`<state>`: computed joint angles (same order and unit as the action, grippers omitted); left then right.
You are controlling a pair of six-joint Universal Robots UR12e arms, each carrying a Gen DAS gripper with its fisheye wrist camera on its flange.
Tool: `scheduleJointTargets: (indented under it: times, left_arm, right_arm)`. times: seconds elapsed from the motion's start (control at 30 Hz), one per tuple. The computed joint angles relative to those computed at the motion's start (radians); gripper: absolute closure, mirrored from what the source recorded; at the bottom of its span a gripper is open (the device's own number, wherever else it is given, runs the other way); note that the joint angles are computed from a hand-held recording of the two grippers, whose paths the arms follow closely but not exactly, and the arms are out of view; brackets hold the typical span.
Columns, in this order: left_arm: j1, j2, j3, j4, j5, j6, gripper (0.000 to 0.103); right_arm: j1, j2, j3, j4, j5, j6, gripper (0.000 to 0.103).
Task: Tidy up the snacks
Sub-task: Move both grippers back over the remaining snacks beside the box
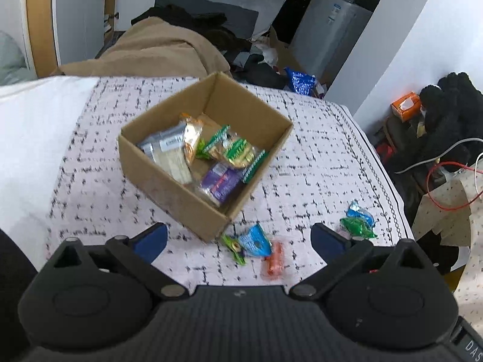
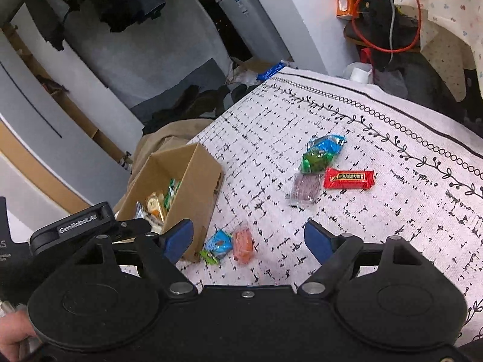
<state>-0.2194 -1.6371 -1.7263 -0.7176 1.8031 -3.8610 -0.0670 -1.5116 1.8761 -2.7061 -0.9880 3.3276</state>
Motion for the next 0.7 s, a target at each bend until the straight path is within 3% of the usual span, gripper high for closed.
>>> scheduleJointTargets:
  times: [0.3,0.7]
  left_arm:
    - [-0.017,-0.022,-0.010,0.014,-0.012,-0.025,0.011]
    - [-0.007,-0.053,-0.021,0.013,-0.043,-0.097,0.035]
  right_arm:
    - [-0.001,0.016,0.004,0.037,0.031,-0.049,0.032]
    - [0.033,0.064,-0.027,0.087,0.040,-0.119,0.043]
